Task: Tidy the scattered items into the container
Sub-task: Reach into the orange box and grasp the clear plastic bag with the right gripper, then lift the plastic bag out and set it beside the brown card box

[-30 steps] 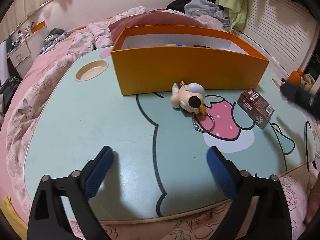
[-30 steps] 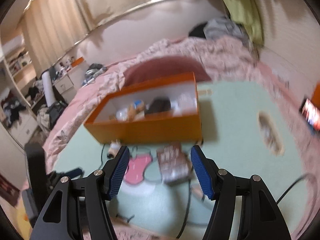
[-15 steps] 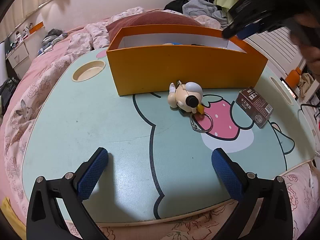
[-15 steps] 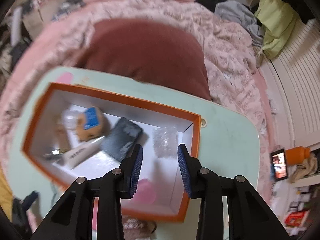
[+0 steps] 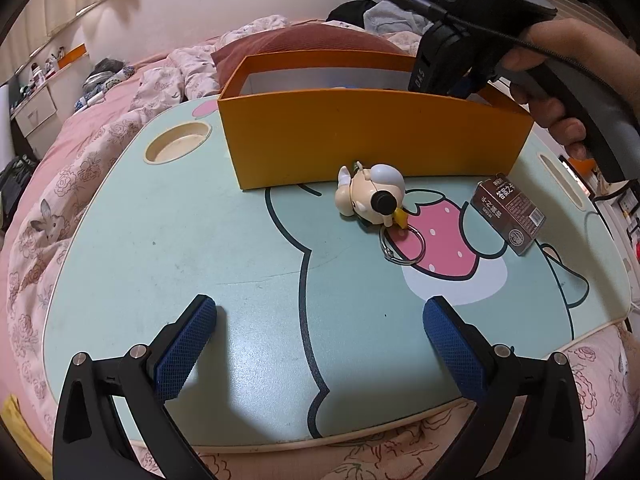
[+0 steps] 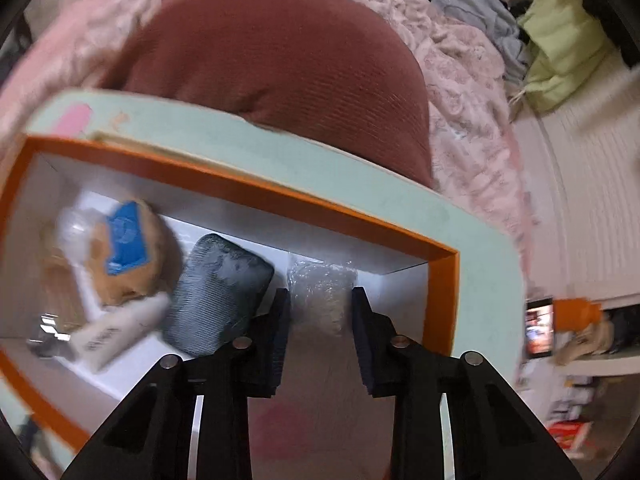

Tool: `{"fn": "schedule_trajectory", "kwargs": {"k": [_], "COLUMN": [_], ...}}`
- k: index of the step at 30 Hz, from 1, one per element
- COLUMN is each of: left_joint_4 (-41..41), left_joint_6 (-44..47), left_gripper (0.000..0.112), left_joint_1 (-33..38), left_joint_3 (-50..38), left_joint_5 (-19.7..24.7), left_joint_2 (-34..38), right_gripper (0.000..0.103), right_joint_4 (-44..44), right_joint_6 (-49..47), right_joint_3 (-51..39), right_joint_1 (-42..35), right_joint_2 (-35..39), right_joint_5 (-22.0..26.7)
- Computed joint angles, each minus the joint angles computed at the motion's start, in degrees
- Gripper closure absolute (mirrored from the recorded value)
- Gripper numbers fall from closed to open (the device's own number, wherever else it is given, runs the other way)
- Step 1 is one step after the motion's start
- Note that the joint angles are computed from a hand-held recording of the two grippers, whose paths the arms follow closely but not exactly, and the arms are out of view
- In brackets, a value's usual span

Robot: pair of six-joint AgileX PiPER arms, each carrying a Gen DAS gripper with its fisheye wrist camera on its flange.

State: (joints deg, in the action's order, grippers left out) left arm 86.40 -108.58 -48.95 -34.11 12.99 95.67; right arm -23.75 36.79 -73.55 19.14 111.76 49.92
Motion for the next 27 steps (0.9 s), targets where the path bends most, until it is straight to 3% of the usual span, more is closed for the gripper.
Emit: {"fn": "schedule_trajectory", "kwargs": {"k": [6,10,13,18,20,22,24,27], "left_joint_4": [1.2,1.3,0.7,1.0,1.3,0.7,0.9,0.2], "left_joint_6": [-1.1,-1.2,-0.7,-1.0,-1.3,-0.8,-0.9,-0.4], "left_gripper": [0.01,0.01,0.01,0.01,0.01,0.01,0.01,0.01], "left_joint_1": [0.1,0.1,0.0,0.0,0.0,-0.1,-0.1,-0.2], "left_joint_3": [0.1,0.1,0.0,0.1,0.1,0.0,0.1,-0.1], "left_joint_5": [-0.1,-0.1,0.0,0.1,0.1,0.2,0.1,0.2], "left_joint_2": [0.1,0.1,0.1,0.1,0.1,0.1,0.1,0.2], "right_gripper": [0.075,0.073,0.073,0.073,0.072,0.069,0.054,0.037], "right_joint_4": [-5.1,-6.6,-8.6,-12.7,-18.0,-24.8,-27.9,-38.9], "right_joint_6": [10.9,19.5,27.1,39.1,45.4,53.0,56.4,71.6], "right_joint_3": [14.0,25.7,31.4,38.6,39.5,39.6,41.1,44.8], "right_joint_1": [4.7,12.8,20.4,24.0,25.9,28.8,30.0,34.1], "right_joint_2": [-17.8,-31.2,-34.9,-34.6,-33.2,-31.4,-32.7,-35.8], "right_joint_5": [-9.1,-14.5,-16.5,-22.8,-22.6,-19.3,-18.6,-15.9]}}
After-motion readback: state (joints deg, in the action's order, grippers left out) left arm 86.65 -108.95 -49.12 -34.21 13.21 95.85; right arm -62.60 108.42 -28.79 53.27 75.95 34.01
